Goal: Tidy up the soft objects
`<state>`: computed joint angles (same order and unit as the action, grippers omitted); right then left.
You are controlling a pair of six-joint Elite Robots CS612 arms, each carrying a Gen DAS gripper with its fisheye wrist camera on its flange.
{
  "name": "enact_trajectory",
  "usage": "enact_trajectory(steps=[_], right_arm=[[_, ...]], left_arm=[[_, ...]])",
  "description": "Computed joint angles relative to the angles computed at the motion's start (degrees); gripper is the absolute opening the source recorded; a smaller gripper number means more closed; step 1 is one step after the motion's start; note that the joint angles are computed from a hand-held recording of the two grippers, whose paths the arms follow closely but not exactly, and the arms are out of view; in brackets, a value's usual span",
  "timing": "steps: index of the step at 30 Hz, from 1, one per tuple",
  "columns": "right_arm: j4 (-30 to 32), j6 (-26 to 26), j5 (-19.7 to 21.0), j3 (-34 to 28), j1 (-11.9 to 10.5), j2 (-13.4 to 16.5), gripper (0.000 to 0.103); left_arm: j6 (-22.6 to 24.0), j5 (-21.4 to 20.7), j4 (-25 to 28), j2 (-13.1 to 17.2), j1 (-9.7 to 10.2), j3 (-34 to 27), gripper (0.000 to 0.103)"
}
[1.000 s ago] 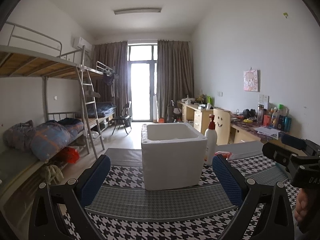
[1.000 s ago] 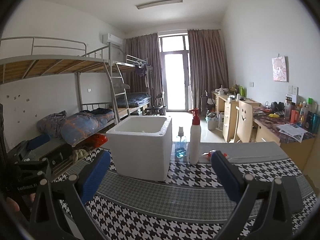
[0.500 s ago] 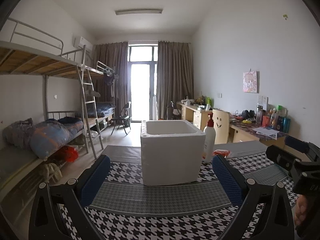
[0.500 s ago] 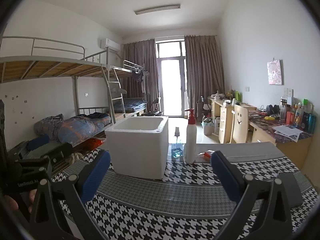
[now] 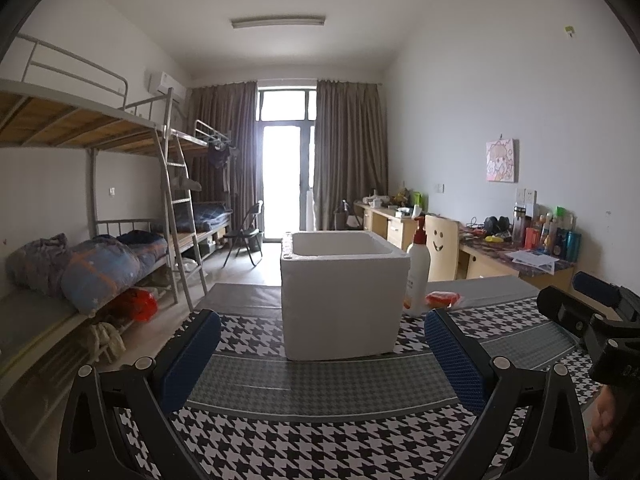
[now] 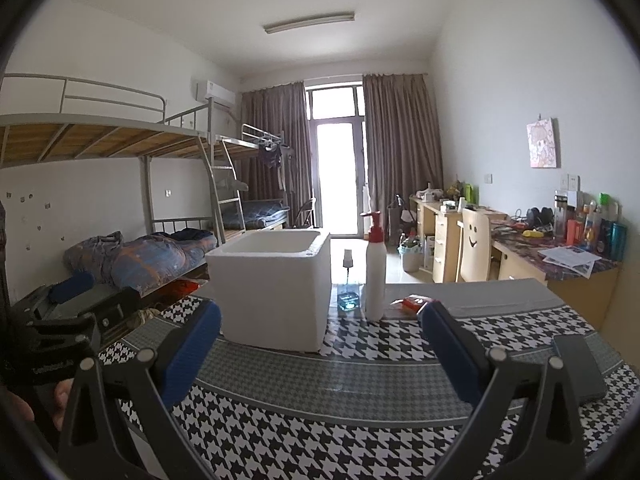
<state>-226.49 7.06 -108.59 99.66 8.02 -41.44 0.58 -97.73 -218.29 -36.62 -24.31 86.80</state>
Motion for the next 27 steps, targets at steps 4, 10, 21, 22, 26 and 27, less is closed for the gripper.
enact_trajectory(steps=[4,10,21,22,26,27], right_arm=[[-0.4,-0.2,-0.1,0.1,0.1,0.2,0.102],[-0.7,-0.9,-0.4,0.0,0.2,0.5,0.102],[-0.9,-0.7,-1.2,0.2,0.5,0.8,0.102],[-0.8,-0.5,-1.1,0.2,0.5,0.7,0.102],[-0.5,-0.5,-1.0,0.2,0.4,0.7,0.102],[-0.7,-0.5,-0.9,0.2,0.4,0.7,0.102]], left_arm=[[-0.1,0.4,-0.2,0.1,-0.05,0.0,0.102],[-0.4,0.3,-0.3,0.2,-0.16,0.3,0.102],[-0.5,0.7,-0.8,0.2,-0.22,0.8,0.102],[-0.4,0.5,-0.7,0.2,-0.16,0.8,0.102],[-0.5,0.4,-0.5,0.1,-0.21,0.9,0.102],[-0.3,0.3,-0.4,0.1,-0.12,0.8,0.102]])
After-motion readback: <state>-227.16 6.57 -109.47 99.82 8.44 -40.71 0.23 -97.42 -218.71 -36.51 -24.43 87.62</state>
